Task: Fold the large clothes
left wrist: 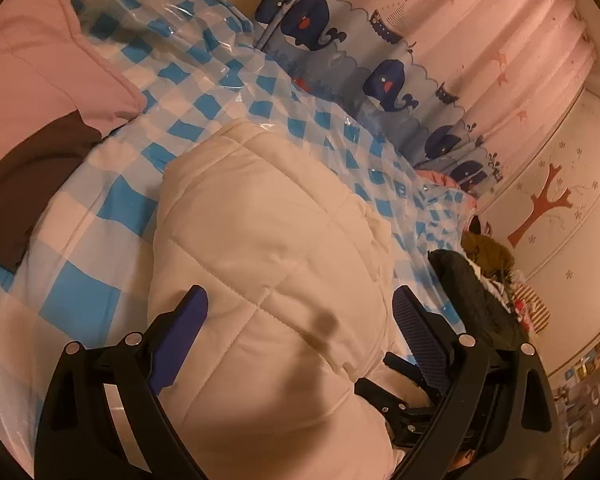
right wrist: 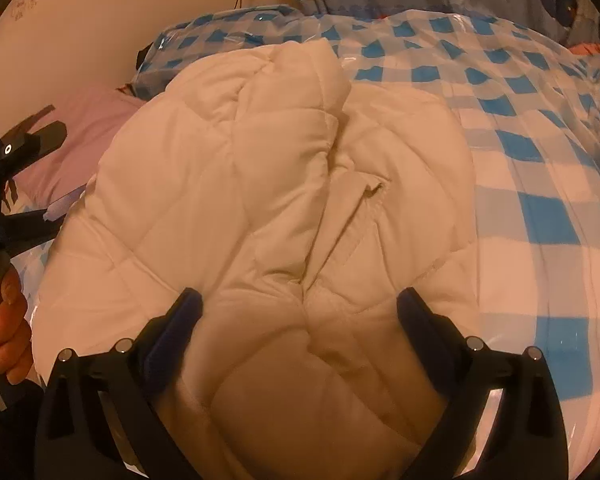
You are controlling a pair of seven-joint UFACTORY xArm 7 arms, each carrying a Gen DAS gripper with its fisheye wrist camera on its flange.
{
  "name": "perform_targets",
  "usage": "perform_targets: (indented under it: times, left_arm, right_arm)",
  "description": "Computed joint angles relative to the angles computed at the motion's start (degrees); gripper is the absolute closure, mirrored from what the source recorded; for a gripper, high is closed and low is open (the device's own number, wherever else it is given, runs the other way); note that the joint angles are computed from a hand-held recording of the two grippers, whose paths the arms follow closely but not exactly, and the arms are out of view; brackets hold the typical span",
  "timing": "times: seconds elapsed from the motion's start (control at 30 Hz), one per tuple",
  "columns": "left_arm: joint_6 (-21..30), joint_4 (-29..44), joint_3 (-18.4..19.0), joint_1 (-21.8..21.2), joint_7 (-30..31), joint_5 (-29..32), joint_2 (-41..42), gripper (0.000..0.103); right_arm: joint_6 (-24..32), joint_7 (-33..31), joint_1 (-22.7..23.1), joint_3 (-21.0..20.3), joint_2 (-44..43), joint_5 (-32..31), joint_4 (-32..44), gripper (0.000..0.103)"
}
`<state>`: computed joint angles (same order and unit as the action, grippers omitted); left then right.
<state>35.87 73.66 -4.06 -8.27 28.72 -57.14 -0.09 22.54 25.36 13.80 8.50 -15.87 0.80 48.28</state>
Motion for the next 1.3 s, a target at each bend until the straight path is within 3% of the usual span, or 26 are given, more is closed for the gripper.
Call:
perform_targets:
  times: [0.07, 0.17, 0.27, 0.4, 0.57, 0.6, 0.67, 0.73, 0.77, 0.83, 0.87, 0.9, 0.93, 0.97, 1.0, 1.1, 1.17, 1.3]
  left_arm:
    - [0.3, -0.1, 0.1, 0.1, -0.5, 1.2, -0.2, 0.013]
    - [0.3, -0.1, 0.1, 0.1, -1.9, 4.1, 0.0, 0.013]
    - [-1.7, -0.4, -0.4, -0.4, -3.5, 7.9, 0.0, 0.013]
    - [-3.1, -0.5, -0.2, -0.5, -4.6, 7.1, -0.1, 0.013]
    - [-5.2, -0.3, -0.3, -0.4, -7.6, 9.1, 0.5, 0.013]
    - [-5.5, -0.2, -0.4, -0.5, -8.4, 9.9, 0.8, 0.013]
    - [-5.0, 0.3, -0.6, -0.5, -9.3, 11.3, 1.6, 0.013]
    - [-5.0, 0.8, -1.2, -0.9, -10.2, 15.0, 2.2, 0.012]
    - [-5.0, 0.9, -1.5, -1.0, -8.9, 15.1, 2.4, 0.012]
    - [-5.8, 1.2, -2.4, -1.9, -6.8, 17.4, 2.8, 0.012]
    - [-6.3, 1.0, -2.6, -2.3, -7.4, 19.7, 2.9, 0.011]
    - [-7.0, 0.7, -3.0, -2.4, -9.1, 22.9, 2.8, 0.01]
    - [-7.6, 0.5, -0.9, -4.8, -10.0, 25.2, 2.8, 0.01]
    - [-7.2, 0.7, -0.7, -4.7, -10.1, 25.1, 2.6, 0.01]
    - [-6.2, 1.0, -2.4, -2.3, -9.3, 22.5, 2.3, 0.01]
    - [-1.0, 1.8, -0.9, -0.1, -7.3, 13.4, 1.4, 0.01]
    - [1.5, 1.8, 0.0, 1.0, -6.1, 9.6, 0.7, 0.01]
    - [7.9, 1.5, 1.4, 2.4, -3.9, 5.0, -0.5, 0.011]
  right_arm:
    - [0.7, 0.0, 0.5, -0.5, -0.1, 0.3, 0.3, 0.01]
    - [4.4, -2.4, 4.5, -4.8, -0.2, 2.7, 2.2, 0.009]
    - [9.3, -5.0, 3.7, -4.7, -0.7, 6.6, 5.3, 0.009]
    - [6.9, -3.2, 2.5, -4.2, -1.0, 3.3, 8.7, 0.009]
    - [8.7, -1.5, -0.8, -1.9, 9.6, -3.7, 24.3, 0.007]
    - [9.7, -1.3, 0.5, -3.0, 12.5, -5.7, 27.9, 0.007]
    - [13.0, -0.7, 7.4, -9.6, 19.1, -9.5, 35.4, 0.007]
    - [19.3, -3.4, 7.0, -10.7, 25.5, -10.3, 40.1, 0.007]
    - [19.4, -5.3, 3.4, -7.9, 27.8, -7.1, 38.8, 0.007]
    - [12.4, -5.6, -6.8, -0.1, 26.4, 4.4, 30.7, 0.007]
    - [9.9, -8.0, -8.6, 1.2, 25.3, 7.9, 28.0, 0.007]
    - [9.8, -9.9, -8.0, 0.4, 24.8, 9.0, 27.4, 0.007]
    - [11.6, -9.6, -6.2, -1.4, 25.0, 7.8, 28.6, 0.007]
    - [13.6, -9.6, -5.4, -2.4, 25.2, 7.6, 29.9, 0.007]
    - [15.4, -9.2, -5.0, -2.9, 24.9, 7.5, 30.9, 0.007]
    - [14.4, -9.8, -1.3, -6.1, 18.1, 9.4, 26.8, 0.007]
    - [11.6, -13.1, -0.5, -4.9, 9.0, 12.2, 19.5, 0.007]
    - [13.1, -10.0, 1.7, -2.9, -1.3, 7.6, 10.5, 0.007]
